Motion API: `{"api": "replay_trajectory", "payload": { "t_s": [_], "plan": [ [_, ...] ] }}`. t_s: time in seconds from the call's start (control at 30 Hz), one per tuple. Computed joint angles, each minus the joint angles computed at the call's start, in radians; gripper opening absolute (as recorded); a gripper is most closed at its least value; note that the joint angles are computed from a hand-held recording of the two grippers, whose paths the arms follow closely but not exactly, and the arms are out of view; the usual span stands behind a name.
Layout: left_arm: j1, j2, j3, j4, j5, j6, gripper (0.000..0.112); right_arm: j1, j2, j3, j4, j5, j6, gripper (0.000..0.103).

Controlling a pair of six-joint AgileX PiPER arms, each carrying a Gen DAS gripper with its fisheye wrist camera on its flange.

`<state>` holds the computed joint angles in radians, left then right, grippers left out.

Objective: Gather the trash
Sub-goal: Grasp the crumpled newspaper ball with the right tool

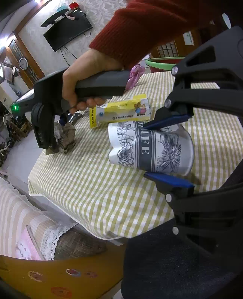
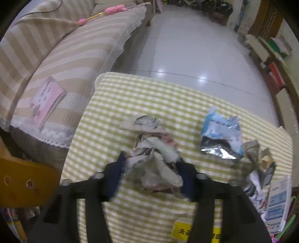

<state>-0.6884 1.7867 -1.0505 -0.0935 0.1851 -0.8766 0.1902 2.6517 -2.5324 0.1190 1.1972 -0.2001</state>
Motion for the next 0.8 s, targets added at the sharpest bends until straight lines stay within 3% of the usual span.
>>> {"api": "replay_trajectory", "payload": {
  "t_s": [0.17, 0.27, 0.63, 0.8],
  "plan": [
    [-0.001, 0.013, -0.024, 0.000, 0.030, 0.011, 0.044, -0.062, -0.266, 0.430, 0.184, -0.185, -0.162, 0.043],
    [-0.003, 0.016, -0.032, 0.024, 0.043, -0.012, 0.044, -0.118, -0.420, 0.647, 0.290, -0.253, -0.288, 0.043],
    [-0.043, 0.050, -0.118, 0.188, 0.155, -0.127, 0.044, -0.323, -0.842, 1.239, 0.470, -0.386, -0.583, 0.044],
    [-0.066, 0.081, -0.188, 0.232, 0.247, -0.134, 0.044, -0.456, -0.972, 1.419, 0.554, -0.404, -0.675, 0.044]
  ]
}}
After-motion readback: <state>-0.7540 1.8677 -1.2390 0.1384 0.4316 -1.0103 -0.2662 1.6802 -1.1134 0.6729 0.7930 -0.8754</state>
